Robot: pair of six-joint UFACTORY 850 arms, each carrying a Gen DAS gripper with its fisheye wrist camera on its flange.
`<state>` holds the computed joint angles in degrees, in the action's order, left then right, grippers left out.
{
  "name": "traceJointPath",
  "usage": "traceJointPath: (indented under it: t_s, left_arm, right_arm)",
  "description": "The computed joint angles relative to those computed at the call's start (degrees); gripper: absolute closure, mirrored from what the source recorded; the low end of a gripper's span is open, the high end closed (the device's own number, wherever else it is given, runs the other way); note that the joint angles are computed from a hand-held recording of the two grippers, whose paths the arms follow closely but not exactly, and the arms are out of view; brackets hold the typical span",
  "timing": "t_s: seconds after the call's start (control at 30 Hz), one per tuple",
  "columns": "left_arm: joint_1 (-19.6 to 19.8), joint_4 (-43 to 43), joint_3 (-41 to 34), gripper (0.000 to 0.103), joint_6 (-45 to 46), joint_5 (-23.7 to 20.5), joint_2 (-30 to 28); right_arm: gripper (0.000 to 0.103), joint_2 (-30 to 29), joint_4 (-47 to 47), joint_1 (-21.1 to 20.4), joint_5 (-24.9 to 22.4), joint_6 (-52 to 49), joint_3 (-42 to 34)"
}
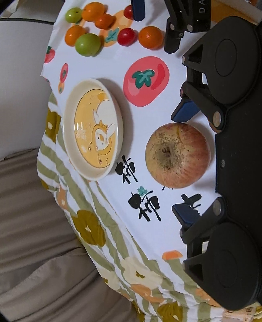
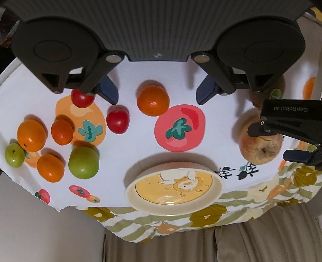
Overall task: Organize fruits
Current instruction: 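Grasp the red apple with the left tool while the right tool grasps a tangerine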
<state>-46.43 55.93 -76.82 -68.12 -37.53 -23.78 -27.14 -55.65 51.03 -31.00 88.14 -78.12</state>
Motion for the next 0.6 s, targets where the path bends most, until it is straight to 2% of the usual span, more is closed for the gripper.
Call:
traceJointPath:
  t_s: [0.17,0.27,0.43,0.6]
  left_arm:
    - [0.63,-0.64,-0.77,0.016,0.75,1.01,-1.18]
    - [0.83,-1.88,-1.28,0.024,1.61,1.73,-1.78]
    - [0.67,-0.79,-1.1,0.025,0.34,1.89,-1.9]
    - [0.4,0.89,-0.67,0.025,-1.15,1.84,-1.83]
  right_arm:
    - [0.01,-1.06,0.87,-0.39,-0.44,-0.6,-0.9]
    - [0.015,-1.35,1.41,-0.48,-0.74,-1.41,-1.26]
    - [0.02,-1.57,1.91,-0.54,-1.02,-2.15,-1.54]
    - [0.03,-1.8,2.64,-0.68,-1.32,-2.5,-1.65]
